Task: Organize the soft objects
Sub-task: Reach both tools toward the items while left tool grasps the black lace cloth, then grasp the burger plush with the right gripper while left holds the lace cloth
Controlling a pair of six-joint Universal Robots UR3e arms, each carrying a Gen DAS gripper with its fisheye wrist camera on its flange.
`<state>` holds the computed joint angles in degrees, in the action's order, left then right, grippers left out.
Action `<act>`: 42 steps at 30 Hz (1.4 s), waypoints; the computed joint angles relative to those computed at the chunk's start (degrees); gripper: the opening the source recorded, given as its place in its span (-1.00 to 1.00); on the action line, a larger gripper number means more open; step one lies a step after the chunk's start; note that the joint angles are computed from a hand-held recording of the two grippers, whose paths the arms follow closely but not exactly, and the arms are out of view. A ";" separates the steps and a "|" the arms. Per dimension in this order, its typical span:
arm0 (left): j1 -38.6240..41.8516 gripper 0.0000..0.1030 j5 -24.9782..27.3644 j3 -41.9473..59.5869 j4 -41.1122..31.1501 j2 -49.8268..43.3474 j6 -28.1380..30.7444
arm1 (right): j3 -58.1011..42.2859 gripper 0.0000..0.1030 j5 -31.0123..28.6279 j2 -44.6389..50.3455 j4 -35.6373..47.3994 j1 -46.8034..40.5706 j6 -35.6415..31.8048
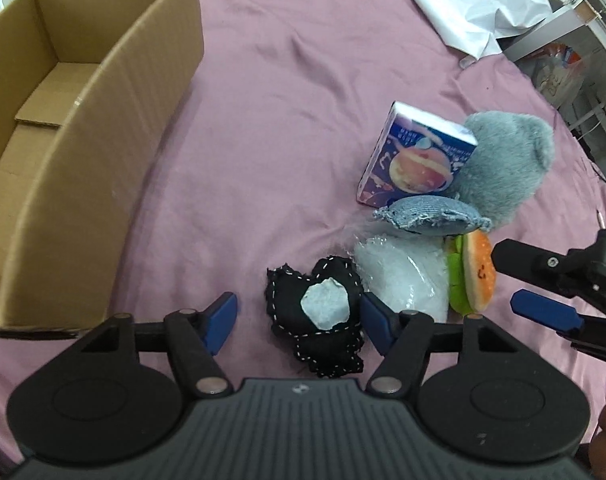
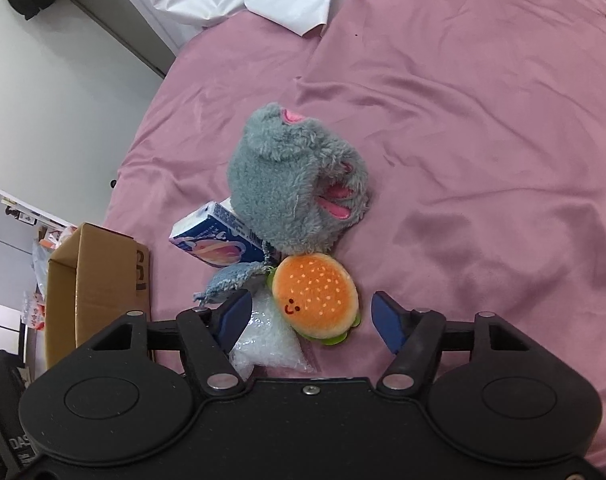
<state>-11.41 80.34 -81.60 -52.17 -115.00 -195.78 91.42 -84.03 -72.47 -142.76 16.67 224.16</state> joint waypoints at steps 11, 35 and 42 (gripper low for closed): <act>0.45 -0.37 -1.02 -0.44 -1.77 1.18 -0.86 | -0.26 0.26 0.92 0.93 1.08 -1.34 0.62; 4.57 -0.37 -1.18 -2.60 -5.25 12.09 -0.71 | -8.07 -0.09 0.64 7.38 6.27 -0.19 -1.11; 5.78 -0.37 -0.50 -2.14 -7.08 15.94 0.52 | -3.48 -0.14 -1.46 2.56 3.49 0.55 1.18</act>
